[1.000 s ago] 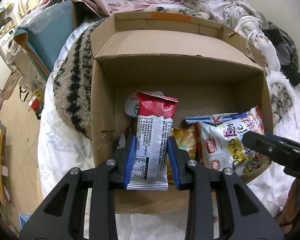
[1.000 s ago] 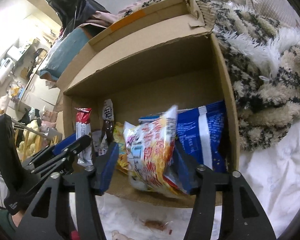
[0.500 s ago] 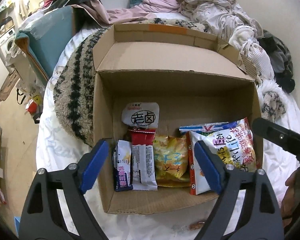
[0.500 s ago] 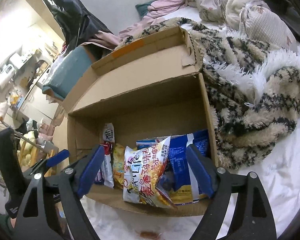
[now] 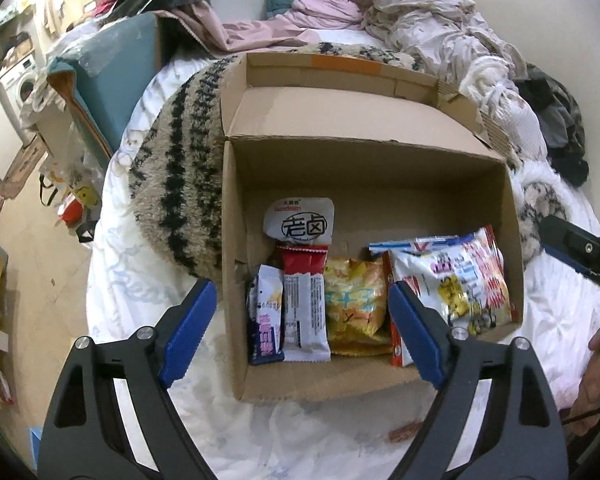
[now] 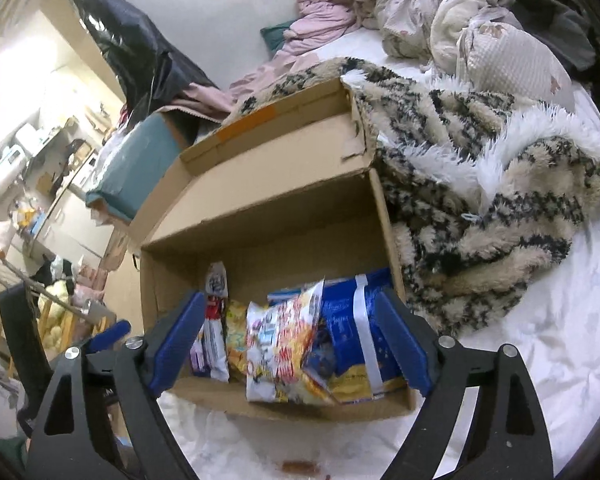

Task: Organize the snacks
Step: 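Withdraw both tools from the box toward the small snacks on the sheet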

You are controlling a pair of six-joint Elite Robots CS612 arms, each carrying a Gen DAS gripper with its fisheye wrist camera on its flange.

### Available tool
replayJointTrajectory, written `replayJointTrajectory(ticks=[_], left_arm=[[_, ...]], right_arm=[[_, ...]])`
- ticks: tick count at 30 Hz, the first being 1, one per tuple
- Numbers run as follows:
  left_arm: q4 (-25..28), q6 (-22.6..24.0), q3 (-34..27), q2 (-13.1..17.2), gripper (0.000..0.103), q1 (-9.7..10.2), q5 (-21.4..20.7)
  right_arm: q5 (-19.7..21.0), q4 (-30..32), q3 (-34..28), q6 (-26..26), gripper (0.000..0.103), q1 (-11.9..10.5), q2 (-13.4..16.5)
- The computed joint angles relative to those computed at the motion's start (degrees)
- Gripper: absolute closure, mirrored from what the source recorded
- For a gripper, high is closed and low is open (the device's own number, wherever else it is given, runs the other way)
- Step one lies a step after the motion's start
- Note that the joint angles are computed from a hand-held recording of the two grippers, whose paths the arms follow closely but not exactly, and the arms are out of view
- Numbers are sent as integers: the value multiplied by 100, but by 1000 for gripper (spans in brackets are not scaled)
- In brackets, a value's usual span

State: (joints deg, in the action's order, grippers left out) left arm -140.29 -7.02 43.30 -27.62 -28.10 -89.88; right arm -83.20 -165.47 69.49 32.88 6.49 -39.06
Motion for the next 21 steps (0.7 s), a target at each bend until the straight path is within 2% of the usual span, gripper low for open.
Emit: replayJointTrajectory(ticks=[7,10,16,21], left_arm=[[-572,356,709,-386,18,-14,202],[-541,167,849,-480,18,39,52],[-301,-323,1175,-678,18,127,-249],[-381,-467,1488,-849,18,140,-293]], right_arm=[[-102,-12,382,128,14,44,-247],[-120,11,531,197,14,69,-336],[168,-116,860,491,14,107,-464],[234,7,989,262,14,221,-541]])
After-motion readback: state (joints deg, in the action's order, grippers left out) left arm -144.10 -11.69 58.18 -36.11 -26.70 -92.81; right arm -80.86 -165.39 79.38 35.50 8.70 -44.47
